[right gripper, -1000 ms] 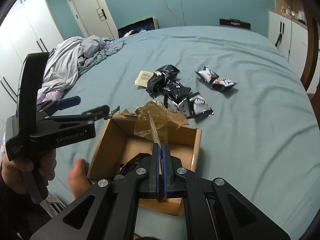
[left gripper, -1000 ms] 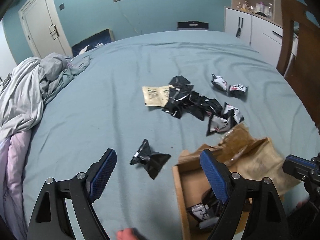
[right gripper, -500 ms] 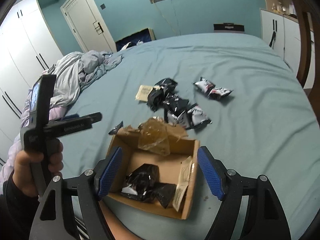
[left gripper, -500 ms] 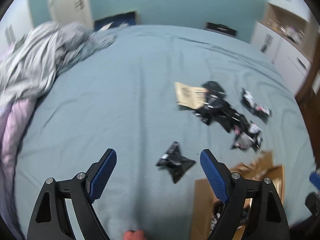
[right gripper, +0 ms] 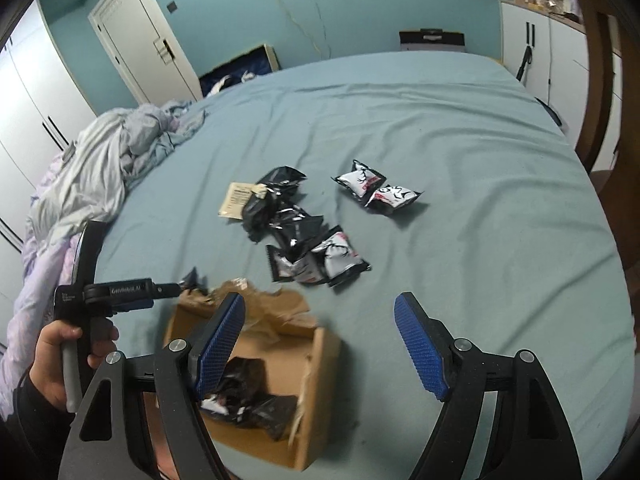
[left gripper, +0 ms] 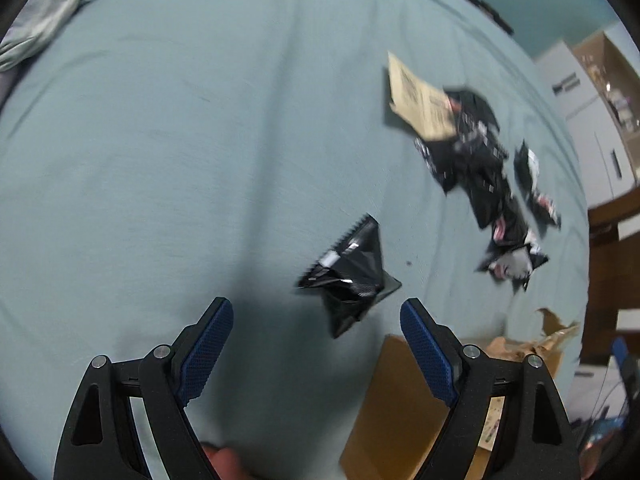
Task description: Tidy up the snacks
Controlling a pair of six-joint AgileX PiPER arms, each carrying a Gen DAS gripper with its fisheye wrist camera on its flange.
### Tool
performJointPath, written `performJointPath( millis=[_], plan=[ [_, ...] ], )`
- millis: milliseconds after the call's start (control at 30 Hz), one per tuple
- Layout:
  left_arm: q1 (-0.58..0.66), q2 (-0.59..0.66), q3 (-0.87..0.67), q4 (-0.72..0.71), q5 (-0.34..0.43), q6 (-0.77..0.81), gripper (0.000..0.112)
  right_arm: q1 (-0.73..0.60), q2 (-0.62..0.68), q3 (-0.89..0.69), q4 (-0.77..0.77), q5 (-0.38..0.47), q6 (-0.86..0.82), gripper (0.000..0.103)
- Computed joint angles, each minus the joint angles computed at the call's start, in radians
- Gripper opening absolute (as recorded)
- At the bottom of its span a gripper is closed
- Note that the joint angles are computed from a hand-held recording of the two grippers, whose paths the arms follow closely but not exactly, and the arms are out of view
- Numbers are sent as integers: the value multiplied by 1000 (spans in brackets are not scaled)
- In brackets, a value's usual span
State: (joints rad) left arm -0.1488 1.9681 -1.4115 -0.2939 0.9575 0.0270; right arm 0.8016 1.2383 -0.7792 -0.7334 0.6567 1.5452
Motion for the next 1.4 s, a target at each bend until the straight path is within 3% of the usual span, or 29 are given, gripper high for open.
performJointPath(
  millis=[100,200,300,367,533,700,800,867,933,1000,1100,1167,1300,1400],
  plan=[
    [-20,66,-37,-3,2,-46,87,-125,40,-23,102,-64,-160,77],
    [-36,63,-20,7,-55,-89,86,-215,92,-49,171,-109,-286,77],
    [-62,43,-13,33,-82,-77,49,-301,156,-75,299,-186,-456,77],
    [-60,21,-1,32,-89,-99,43,-345,209,-99,392,-233,-572,77],
    [-44,-139,81,8,-148,-89,42,-401,354,-167,508,-271,-751,77],
    [-54,-285,150,-137,-123,125,42,-442,486,-273,647,-263,-994,77],
    [-127,-334,221,-147,-130,215,42,-452,569,-345,690,-254,-1088,76],
    [-213,-351,276,-68,-177,177,42,-451,617,-376,663,-256,-1085,76],
    [-234,-354,289,-61,-168,202,43,-455,633,-371,705,-299,-1130,67],
    [-255,-364,302,-84,-174,247,43,-467,629,-362,808,-323,-1216,37],
    [-292,-384,313,-29,-224,221,55,-458,617,-355,715,-306,-1123,30],
    [-312,-408,327,37,-269,154,75,-455,567,-300,684,-345,-1075,29],
    [-265,-419,342,32,-317,140,81,-411,417,-196,457,-369,-775,29],
    [-228,-414,333,48,-299,109,81,-365,265,-103,347,-373,-611,29]
  ],
)
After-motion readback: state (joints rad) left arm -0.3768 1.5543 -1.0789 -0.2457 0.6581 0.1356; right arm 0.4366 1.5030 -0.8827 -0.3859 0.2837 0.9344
